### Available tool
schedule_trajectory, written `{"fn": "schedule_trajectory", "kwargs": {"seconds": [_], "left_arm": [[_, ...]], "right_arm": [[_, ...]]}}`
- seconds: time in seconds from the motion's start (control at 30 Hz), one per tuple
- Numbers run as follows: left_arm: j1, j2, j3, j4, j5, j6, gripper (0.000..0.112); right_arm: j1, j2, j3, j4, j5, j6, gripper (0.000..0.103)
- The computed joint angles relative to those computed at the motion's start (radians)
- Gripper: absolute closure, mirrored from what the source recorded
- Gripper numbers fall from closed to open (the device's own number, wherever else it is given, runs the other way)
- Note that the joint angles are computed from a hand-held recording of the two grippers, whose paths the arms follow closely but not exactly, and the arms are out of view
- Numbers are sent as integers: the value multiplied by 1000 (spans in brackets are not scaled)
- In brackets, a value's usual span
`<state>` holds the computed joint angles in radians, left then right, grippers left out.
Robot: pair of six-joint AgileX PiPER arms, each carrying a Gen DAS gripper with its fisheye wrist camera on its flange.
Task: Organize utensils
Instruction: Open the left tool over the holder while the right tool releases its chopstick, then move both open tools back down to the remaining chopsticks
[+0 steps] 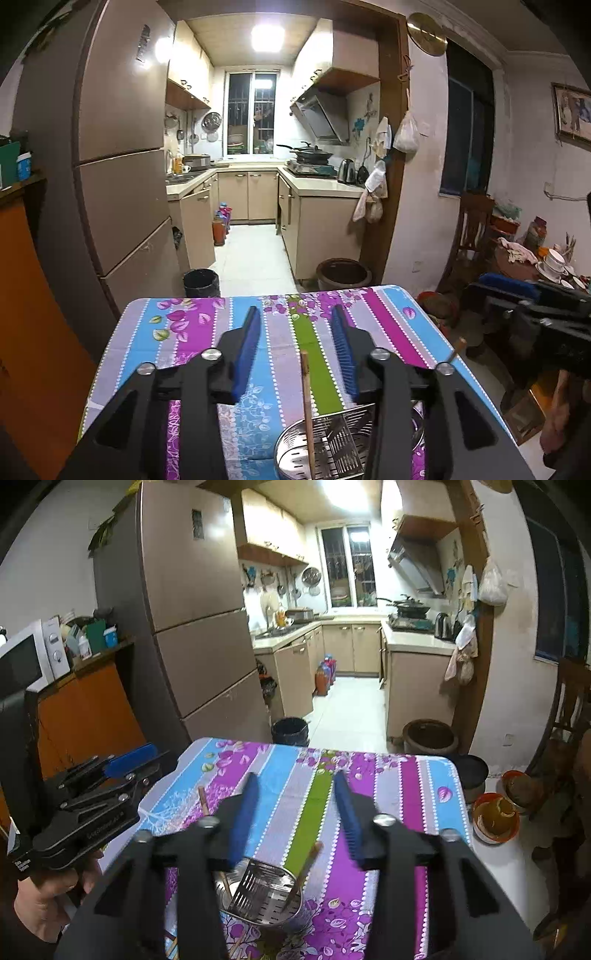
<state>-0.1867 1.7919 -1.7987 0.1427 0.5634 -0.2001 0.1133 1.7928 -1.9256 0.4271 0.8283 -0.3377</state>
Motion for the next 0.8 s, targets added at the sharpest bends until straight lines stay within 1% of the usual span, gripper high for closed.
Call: {"fn": "schedule_trajectory", "kwargs": {"seconds": [0.07,0.17,0.23,0.27,0.3,0.33,0.37,0.4,0.43,0.5,0.53,0.57,0.63,0.67,0.7,0.73,0.8], "left_arm": [[2,-21,27,30,-14,-29,58],[4,-84,92,93,-40,-81,53],[5,-163,175,152,-75,-114,49],[5,-217,229,200,-100,-143,46],[5,-255,268,235,-119,-171,44],[6,-303,308,258,-133,-183,41],[10,-353,351,274,-148,-189,39],[15,-421,407,298,-167,-207,37],[17,-481,458,330,-182,-238,35],[34,-632,584,376,-225,-281,30],[31,-695,632,414,-231,-316,29],[28,-736,661,432,-232,-326,27],[9,-868,755,531,-215,-405,25],[-4,-944,804,553,-203,-419,25],[-37,-993,833,615,-171,-469,25],[-105,-1050,864,715,-104,-550,25],[-305,-1180,937,900,60,-684,23]], "right_arm": [[-11,-14,7,9,-11,-8,56],[-34,-73,61,28,-43,-38,54],[-48,-136,116,32,-80,-66,48],[-55,-166,133,36,-88,-77,48],[-62,-206,167,46,-105,-100,44],[-72,-241,193,65,-114,-125,39],[-93,-293,240,121,-121,-180,36],[-109,-335,282,167,-130,-227,30],[-126,-407,353,217,-149,-281,25],[-169,-505,450,325,-149,-383,21],[-192,-579,522,376,-147,-448,20],[-216,-623,564,421,-135,-496,20],[-270,-705,639,508,-91,-583,17],[-305,-745,678,553,-67,-626,17],[-341,-784,714,596,-40,-667,16],[-388,-830,756,645,-1,-713,15],[-505,-906,831,749,97,-794,13]]}}
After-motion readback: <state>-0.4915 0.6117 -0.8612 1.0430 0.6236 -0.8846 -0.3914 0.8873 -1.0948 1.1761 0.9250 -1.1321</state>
